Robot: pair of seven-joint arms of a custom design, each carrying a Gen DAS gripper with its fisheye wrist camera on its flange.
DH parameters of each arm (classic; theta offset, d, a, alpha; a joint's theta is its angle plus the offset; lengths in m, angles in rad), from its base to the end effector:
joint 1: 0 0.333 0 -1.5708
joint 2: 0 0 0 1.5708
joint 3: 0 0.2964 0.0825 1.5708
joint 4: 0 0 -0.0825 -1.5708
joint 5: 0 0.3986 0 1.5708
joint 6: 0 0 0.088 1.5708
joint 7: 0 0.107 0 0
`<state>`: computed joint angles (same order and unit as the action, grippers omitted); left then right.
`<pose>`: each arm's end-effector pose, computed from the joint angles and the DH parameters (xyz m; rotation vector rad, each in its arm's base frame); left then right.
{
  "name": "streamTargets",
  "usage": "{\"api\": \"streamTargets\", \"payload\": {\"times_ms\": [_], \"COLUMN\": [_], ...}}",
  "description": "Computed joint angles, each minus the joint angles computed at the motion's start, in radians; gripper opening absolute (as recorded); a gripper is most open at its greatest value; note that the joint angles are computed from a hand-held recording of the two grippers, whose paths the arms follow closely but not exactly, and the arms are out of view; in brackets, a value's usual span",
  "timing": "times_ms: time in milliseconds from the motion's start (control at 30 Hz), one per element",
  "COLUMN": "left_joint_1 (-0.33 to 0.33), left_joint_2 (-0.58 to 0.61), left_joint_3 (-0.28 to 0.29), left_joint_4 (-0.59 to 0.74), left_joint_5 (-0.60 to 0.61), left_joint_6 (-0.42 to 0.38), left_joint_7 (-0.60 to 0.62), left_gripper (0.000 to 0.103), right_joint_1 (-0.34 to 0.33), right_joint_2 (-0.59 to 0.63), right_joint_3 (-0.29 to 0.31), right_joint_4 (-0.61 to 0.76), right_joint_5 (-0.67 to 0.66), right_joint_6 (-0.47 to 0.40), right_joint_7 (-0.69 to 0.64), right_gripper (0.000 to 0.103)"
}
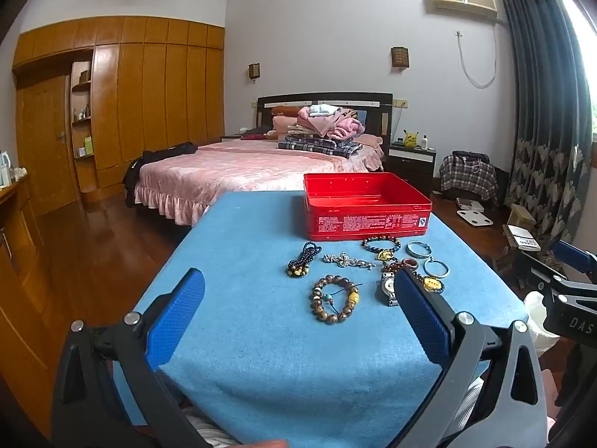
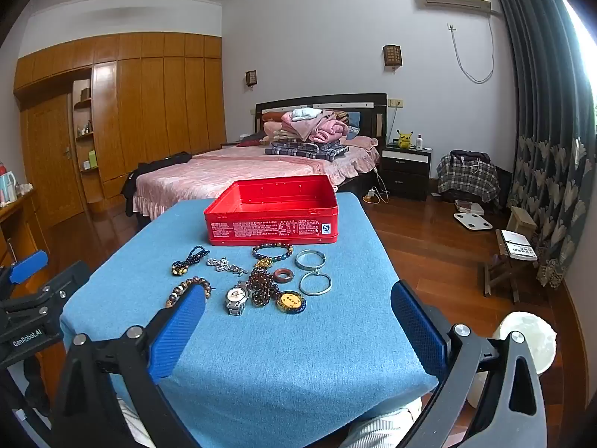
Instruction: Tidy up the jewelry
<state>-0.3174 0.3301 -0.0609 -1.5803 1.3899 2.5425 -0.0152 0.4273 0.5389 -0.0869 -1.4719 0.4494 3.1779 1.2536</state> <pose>0.6557 -0.2678 0.4884 -1.6207 1.2723 -0.8311 0.7130 0.2270 0.4834 -1.6176 1.2699 -0.7535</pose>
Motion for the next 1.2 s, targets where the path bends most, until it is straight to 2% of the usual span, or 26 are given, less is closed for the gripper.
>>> {"api": "streamTargets", "payload": {"times_ms": [1200], "left_joint_1": [0.0], "left_joint_2": [0.0], "left_joint_3": [0.0], "left_joint_4": [0.0], "left_joint_5": [-0.005], "left_joint_6": [-0.001], "left_joint_7": [0.002], "left_gripper": [0.098], "right_joint_1": [-0.008], "right_joint_2": [0.003], "right_joint_3": [0.009], "right_joint_4": [0.004], "right_joint_5": [0.006], "right_joint_6": [0.003], "right_joint_7": [-0.008], "right_gripper": [0.097]}}
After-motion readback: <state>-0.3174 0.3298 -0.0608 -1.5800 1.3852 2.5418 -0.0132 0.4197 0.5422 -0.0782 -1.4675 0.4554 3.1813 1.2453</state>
